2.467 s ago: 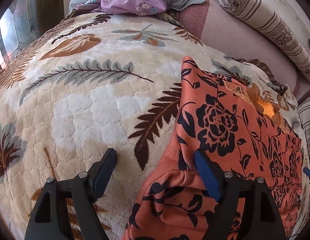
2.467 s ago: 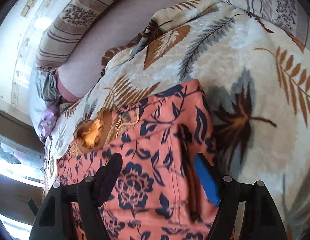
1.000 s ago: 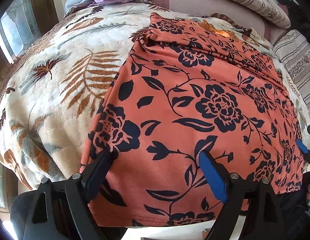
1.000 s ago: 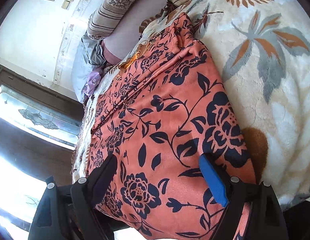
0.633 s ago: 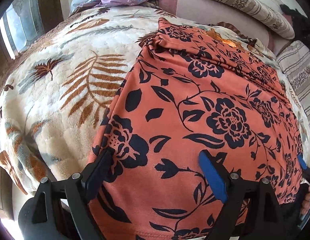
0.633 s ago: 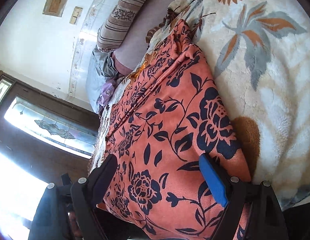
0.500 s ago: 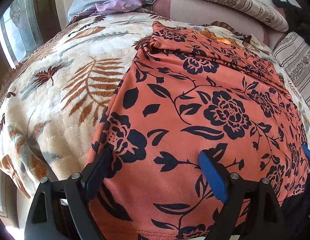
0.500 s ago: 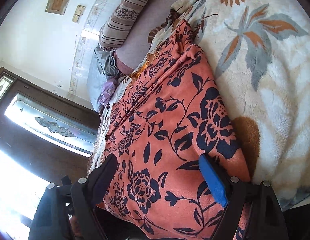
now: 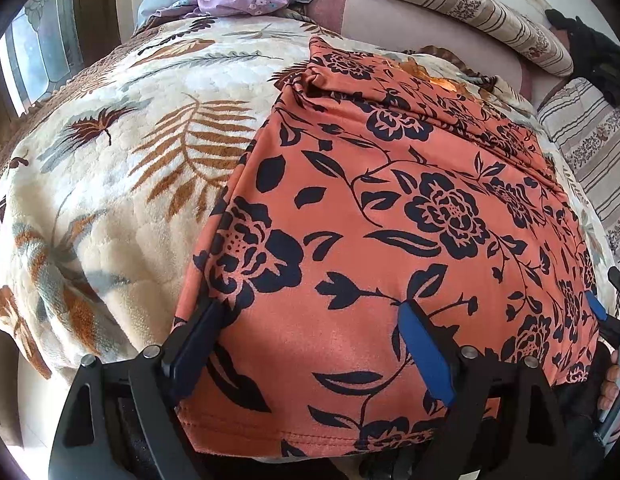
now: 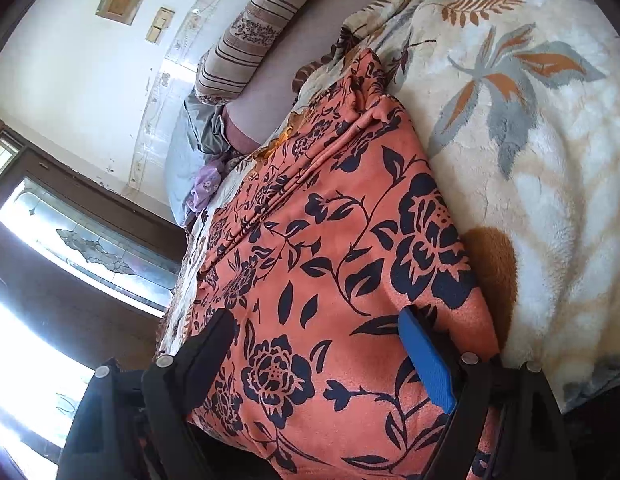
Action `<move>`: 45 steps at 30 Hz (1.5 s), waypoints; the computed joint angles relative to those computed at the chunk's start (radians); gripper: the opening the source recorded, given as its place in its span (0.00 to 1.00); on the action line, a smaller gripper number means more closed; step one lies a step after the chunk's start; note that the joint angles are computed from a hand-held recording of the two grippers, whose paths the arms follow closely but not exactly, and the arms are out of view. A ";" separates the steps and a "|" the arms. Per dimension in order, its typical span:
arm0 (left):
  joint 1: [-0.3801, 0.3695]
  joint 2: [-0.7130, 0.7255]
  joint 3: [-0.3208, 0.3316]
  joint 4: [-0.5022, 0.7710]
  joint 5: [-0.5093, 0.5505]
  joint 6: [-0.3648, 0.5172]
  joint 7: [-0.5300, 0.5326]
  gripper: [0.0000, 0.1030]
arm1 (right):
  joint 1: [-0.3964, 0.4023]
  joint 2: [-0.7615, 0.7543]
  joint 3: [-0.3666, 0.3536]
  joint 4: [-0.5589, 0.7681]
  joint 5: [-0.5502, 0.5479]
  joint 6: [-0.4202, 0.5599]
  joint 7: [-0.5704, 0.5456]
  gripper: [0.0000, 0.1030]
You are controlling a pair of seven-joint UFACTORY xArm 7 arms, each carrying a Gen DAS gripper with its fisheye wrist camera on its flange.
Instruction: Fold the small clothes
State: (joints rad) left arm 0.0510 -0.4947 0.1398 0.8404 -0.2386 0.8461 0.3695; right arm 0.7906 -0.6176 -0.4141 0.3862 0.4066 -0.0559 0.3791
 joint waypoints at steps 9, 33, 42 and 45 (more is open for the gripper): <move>0.006 0.003 0.005 0.016 -0.007 0.037 -0.011 0.87 | -0.170 0.004 0.092 0.115 0.042 0.371 -0.036 0.84; 0.061 0.005 0.073 0.105 -0.152 0.178 0.027 0.88 | -0.479 -0.057 0.257 0.130 0.194 0.661 -0.166 0.83; 0.077 0.059 0.068 0.116 -0.132 0.226 0.005 0.74 | -0.475 -0.079 0.275 0.113 0.279 0.699 -0.252 0.47; 0.084 0.059 0.069 0.108 -0.118 0.223 0.016 0.67 | -0.517 -0.075 0.305 0.098 0.260 0.705 -0.205 0.46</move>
